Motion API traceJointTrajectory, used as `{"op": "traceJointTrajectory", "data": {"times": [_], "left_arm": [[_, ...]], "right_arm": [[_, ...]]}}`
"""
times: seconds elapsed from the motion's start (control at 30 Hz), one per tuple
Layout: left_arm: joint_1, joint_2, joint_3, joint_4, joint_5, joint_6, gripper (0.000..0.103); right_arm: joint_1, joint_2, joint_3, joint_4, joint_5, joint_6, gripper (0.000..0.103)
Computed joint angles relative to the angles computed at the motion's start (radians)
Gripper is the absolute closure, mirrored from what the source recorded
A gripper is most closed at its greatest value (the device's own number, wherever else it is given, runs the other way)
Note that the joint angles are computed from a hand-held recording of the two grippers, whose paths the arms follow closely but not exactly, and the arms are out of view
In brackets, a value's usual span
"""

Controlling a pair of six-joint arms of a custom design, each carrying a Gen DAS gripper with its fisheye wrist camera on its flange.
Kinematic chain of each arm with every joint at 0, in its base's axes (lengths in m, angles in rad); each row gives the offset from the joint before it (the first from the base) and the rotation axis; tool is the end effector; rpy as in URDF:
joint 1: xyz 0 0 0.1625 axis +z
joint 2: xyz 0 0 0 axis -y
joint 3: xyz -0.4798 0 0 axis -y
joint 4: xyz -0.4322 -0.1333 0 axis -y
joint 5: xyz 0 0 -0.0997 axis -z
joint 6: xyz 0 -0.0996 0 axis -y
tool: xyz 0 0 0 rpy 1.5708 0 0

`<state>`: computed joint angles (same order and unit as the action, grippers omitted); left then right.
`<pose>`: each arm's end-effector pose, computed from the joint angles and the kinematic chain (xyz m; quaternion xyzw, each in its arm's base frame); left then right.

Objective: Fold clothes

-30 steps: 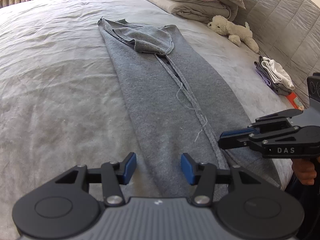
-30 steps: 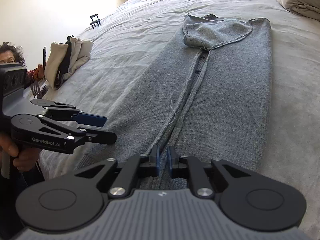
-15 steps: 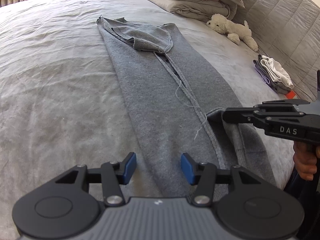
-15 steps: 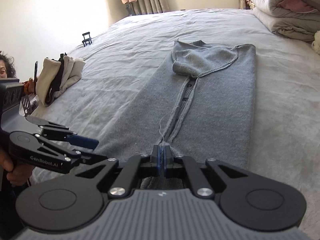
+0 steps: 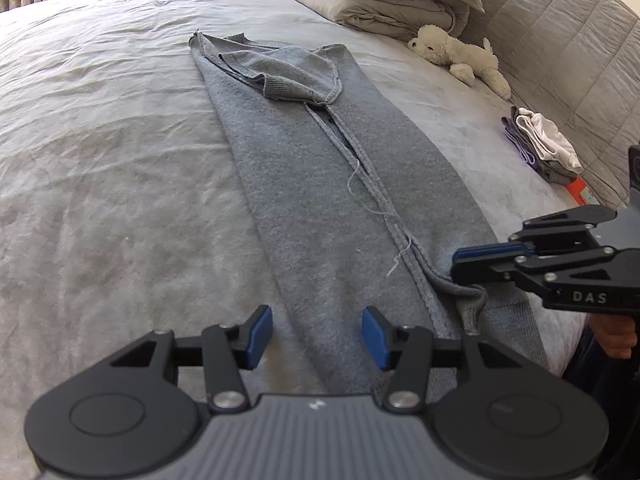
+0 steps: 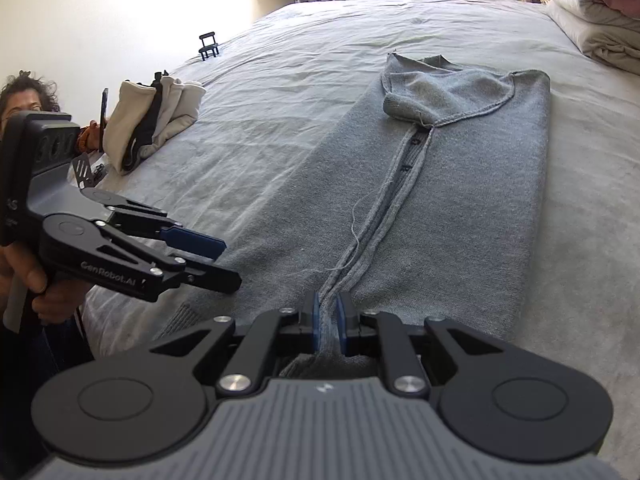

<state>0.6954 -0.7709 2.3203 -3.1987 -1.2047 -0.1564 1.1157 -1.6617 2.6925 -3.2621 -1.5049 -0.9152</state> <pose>-0.2450 -0.4245 -0.0202 0.3390 0.9222 -0.1233 0.1392 -0.0143 -0.3474 0.2523 0.2260 -0.9181 0.2707 0.1810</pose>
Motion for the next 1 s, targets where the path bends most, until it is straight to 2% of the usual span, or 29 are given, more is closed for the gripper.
{"op": "traceJointTrajectory", "data": {"times": [0.03,0.13,0.23,0.27,0.3,0.33,0.37,0.43,0.5,0.57,0.6,0.63,0.67,0.7,0.73,0.87,0.93,1.0], "left_arm": [[0.000,0.001,0.000,0.000,0.000,-0.001,0.052],[-0.004,0.003,-0.002,0.002,0.003,0.000,0.050],[-0.006,0.003,-0.002,0.004,0.000,0.000,0.050],[-0.006,0.002,-0.001,0.003,-0.001,0.001,0.050],[-0.007,0.001,0.000,0.002,-0.001,0.002,0.050],[-0.007,0.001,0.001,0.001,-0.001,0.003,0.050],[-0.006,0.000,0.001,0.002,0.001,0.000,0.050],[-0.003,-0.002,-0.001,0.003,0.004,-0.005,0.050],[-0.004,-0.003,0.000,0.002,0.007,-0.009,0.050],[-0.007,-0.001,0.002,0.001,0.003,0.001,0.050],[-0.009,0.000,0.002,0.001,0.002,0.004,0.050],[-0.010,0.001,0.003,0.001,0.002,0.008,0.050],[-0.011,0.001,0.003,0.000,0.002,0.011,0.050],[-0.011,0.001,0.003,0.000,0.002,0.010,0.050],[-0.010,0.000,0.003,0.001,0.002,0.009,0.050],[-0.010,0.002,0.001,0.002,0.006,0.004,0.050],[-0.010,0.002,0.000,0.004,0.007,0.003,0.050],[-0.010,0.002,0.000,0.005,0.007,0.003,0.050]], "right_arm": [[-0.019,-0.042,0.008,0.057,0.016,-0.029,0.087],[-0.069,-0.112,0.042,0.147,0.037,-0.090,0.065],[-0.047,-0.061,0.054,0.116,-0.007,-0.071,0.064],[-0.033,-0.040,0.056,0.101,-0.021,-0.071,0.067],[-0.019,-0.026,0.062,0.080,-0.034,-0.094,0.084],[-0.007,-0.017,0.067,0.068,-0.044,-0.122,0.094],[-0.005,-0.033,0.071,0.090,-0.044,-0.161,0.099],[-0.022,-0.105,0.070,0.206,-0.032,-0.239,0.099],[-0.024,-0.125,0.064,0.276,-0.061,-0.284,0.100],[-0.011,-0.086,0.062,0.243,-0.088,-0.266,0.100],[-0.012,-0.086,0.061,0.242,-0.077,-0.269,0.100],[-0.025,-0.101,0.063,0.246,-0.047,-0.279,0.099],[-0.040,-0.118,0.064,0.257,-0.014,-0.286,0.090],[-0.059,-0.136,0.060,0.275,0.026,-0.284,0.089],[-0.073,-0.145,0.054,0.282,0.053,-0.267,0.088],[-0.086,-0.112,0.032,0.225,0.087,-0.124,0.087],[-0.093,-0.119,0.017,0.277,0.114,-0.085,0.086],[-0.089,-0.141,0.004,0.374,0.122,-0.106,0.086]]}}
